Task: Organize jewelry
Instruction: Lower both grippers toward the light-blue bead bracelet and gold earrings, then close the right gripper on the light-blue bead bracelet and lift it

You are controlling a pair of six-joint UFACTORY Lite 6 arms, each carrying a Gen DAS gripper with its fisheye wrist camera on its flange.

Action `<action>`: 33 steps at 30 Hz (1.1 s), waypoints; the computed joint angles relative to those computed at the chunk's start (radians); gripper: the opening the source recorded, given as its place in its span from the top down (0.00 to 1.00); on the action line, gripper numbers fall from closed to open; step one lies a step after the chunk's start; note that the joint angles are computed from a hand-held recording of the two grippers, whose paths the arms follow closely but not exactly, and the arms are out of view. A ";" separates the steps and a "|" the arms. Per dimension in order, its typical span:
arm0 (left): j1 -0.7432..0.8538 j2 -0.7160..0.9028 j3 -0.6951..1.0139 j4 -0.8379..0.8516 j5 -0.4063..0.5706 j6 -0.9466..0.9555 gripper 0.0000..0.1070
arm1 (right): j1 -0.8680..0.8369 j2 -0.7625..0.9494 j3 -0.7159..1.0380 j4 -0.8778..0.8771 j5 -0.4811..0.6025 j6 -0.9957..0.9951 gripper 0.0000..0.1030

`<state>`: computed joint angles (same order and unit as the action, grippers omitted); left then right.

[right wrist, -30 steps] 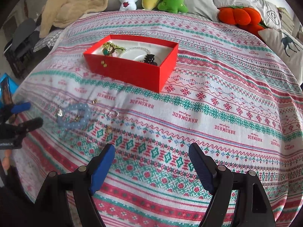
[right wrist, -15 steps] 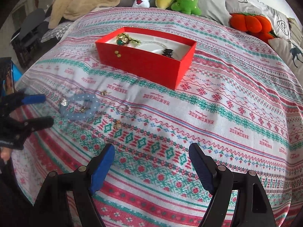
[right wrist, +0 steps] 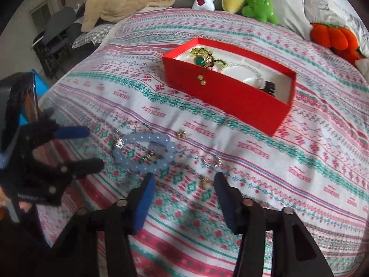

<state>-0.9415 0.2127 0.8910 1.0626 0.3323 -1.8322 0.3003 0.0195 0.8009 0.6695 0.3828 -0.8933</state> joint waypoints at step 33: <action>0.130 -0.010 0.054 -0.309 -0.036 0.301 0.51 | -0.001 0.153 0.156 0.214 0.115 -0.122 0.42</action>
